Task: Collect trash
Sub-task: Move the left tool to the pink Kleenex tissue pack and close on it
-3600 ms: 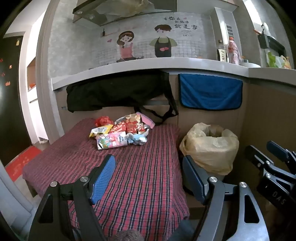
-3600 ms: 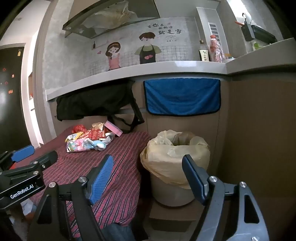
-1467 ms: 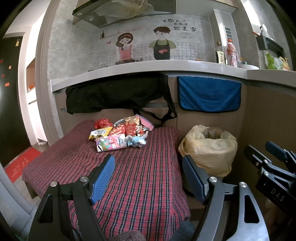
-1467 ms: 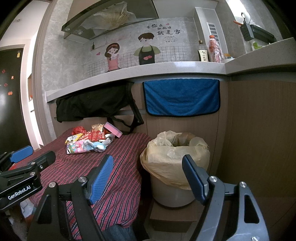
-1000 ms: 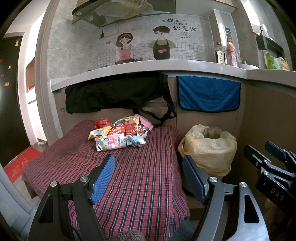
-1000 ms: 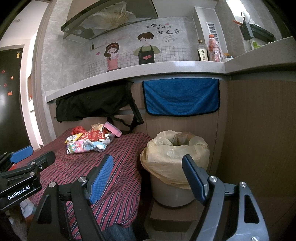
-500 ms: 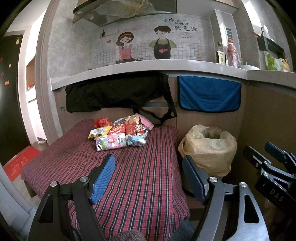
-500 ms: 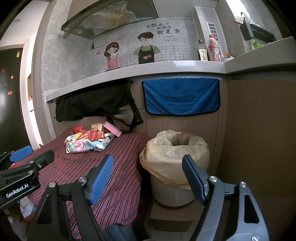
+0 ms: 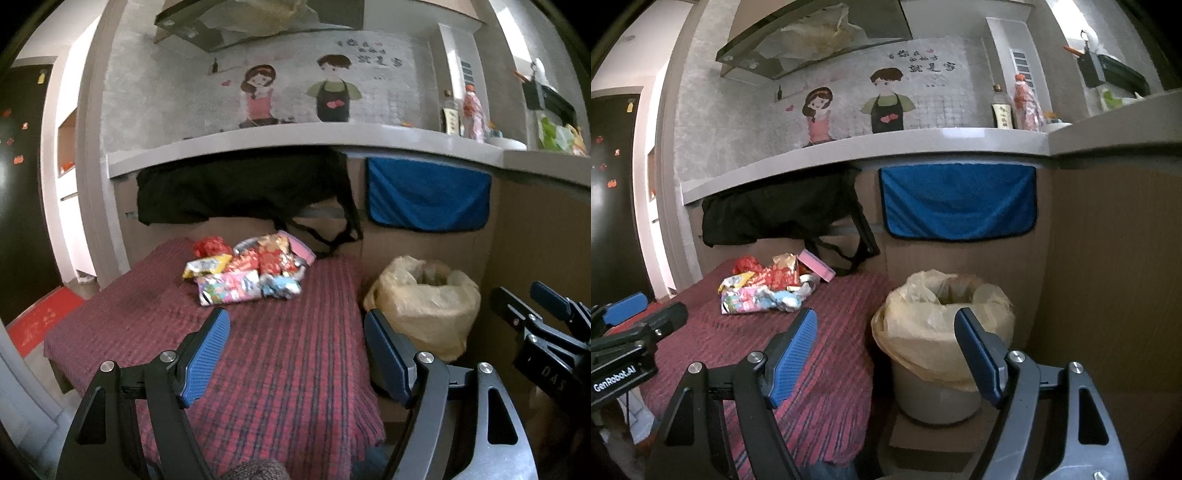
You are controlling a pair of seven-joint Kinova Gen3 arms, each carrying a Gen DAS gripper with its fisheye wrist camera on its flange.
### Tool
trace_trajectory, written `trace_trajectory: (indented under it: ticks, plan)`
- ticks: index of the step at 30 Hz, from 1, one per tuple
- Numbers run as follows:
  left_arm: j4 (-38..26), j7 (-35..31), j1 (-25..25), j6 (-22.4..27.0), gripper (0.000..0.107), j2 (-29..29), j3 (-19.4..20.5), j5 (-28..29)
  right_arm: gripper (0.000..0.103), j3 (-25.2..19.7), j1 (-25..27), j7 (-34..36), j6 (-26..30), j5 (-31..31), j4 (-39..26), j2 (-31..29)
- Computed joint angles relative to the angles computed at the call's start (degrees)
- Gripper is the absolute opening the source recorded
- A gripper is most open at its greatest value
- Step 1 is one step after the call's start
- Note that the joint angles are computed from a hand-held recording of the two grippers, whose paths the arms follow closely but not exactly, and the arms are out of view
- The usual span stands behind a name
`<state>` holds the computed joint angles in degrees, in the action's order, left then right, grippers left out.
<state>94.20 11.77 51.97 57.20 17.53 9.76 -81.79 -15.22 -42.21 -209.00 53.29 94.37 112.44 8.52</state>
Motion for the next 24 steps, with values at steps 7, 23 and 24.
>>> trace_trajectory:
  ticks: [7,23,24]
  plan:
    - [-2.18,-4.01,-5.67,0.67,0.076,-1.35,-0.7,-0.57,0.075,-7.88,8.4,10.67,-1.97,2.7,-10.66,4.8]
    - [-5.71,-28.5,-48.09,-27.48,0.076,-2.97,9.49,24.0,0.076,-12.34,11.58,47.95,-14.16,-11.35,-47.44,27.59]
    - [-5.63,-30.14,-50.7,-29.81,0.076,-1.99,10.86,26.33,0.076,-14.57,12.74,50.28,-13.46,-12.26,-49.81,29.59]
